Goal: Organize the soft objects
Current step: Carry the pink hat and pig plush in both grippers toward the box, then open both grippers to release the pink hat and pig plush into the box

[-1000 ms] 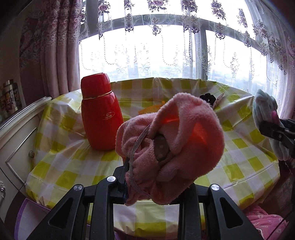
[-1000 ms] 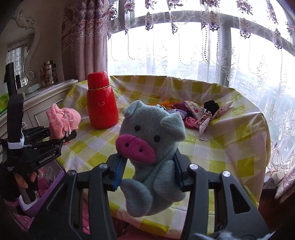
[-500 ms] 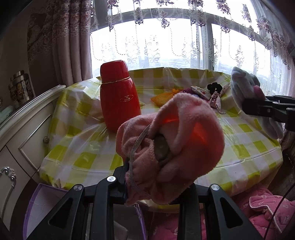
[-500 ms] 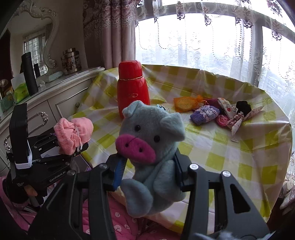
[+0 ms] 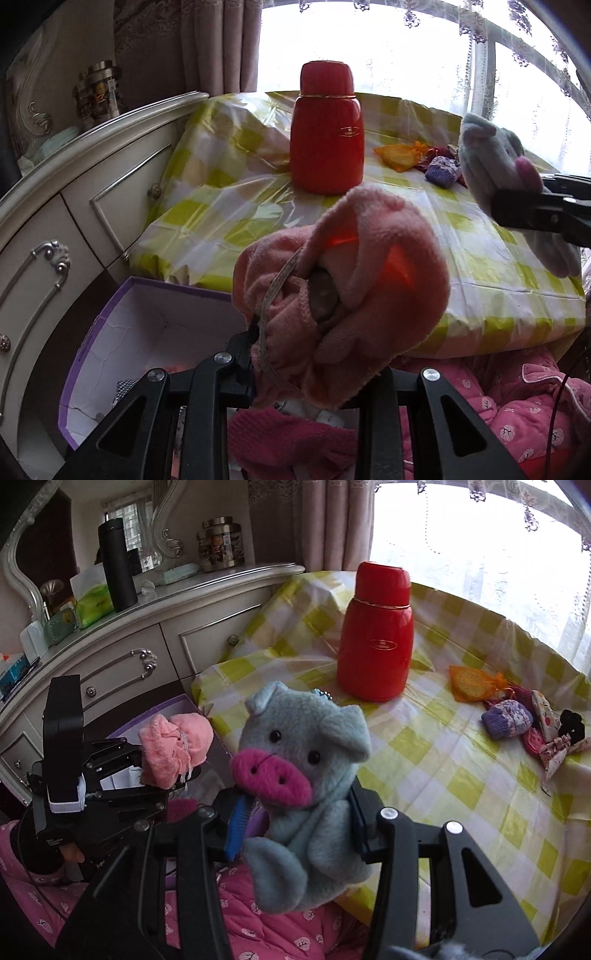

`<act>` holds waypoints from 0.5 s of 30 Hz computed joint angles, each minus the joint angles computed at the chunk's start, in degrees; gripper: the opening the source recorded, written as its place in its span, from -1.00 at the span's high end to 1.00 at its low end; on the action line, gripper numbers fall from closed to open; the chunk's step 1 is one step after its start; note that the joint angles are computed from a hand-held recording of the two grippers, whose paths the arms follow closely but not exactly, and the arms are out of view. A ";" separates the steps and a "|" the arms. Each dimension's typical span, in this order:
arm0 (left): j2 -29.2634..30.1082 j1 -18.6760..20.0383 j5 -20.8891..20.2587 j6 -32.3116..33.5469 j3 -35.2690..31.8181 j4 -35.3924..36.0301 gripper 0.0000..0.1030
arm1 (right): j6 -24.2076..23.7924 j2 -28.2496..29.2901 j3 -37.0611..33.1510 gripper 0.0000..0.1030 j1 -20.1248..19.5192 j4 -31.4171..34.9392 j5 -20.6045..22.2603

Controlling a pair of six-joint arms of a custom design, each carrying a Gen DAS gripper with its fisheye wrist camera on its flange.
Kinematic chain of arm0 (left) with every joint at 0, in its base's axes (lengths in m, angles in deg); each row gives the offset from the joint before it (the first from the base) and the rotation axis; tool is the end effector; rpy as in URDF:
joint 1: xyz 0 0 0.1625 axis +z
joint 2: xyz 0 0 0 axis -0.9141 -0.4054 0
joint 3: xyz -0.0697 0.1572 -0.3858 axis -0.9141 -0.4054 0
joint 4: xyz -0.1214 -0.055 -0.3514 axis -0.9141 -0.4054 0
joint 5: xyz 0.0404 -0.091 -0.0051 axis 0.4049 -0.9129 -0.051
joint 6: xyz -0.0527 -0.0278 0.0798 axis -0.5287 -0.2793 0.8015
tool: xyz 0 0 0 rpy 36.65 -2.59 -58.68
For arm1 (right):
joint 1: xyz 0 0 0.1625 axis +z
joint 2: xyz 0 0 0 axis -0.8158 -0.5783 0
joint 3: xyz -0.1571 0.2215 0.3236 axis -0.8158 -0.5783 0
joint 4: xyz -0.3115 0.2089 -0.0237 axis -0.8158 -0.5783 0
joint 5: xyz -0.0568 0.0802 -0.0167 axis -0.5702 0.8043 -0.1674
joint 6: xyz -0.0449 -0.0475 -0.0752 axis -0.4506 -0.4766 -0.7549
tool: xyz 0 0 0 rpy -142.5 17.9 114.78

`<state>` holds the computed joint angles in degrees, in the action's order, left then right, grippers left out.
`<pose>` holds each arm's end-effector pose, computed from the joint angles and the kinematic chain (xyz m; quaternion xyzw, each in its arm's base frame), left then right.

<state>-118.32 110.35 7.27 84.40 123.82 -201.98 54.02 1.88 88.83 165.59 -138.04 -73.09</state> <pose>-0.1031 -0.3830 0.1127 0.3245 0.8570 -0.2783 0.2877 0.2109 -0.3304 0.1216 0.2527 -0.8762 0.3051 0.2744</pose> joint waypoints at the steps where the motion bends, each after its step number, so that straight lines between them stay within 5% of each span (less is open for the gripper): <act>1: -0.49 0.44 0.33 -0.41 0.13 0.39 0.42 | -0.16 0.62 -0.76 0.03 0.33 1.16 0.27; 15: -5.61 4.98 3.46 -4.63 1.32 6.21 0.42 | -2.62 6.82 -8.95 0.03 3.30 14.52 2.74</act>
<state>-123.93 115.33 10.73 79.77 125.13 -195.77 51.40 8.70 79.89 168.89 -123.52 -70.34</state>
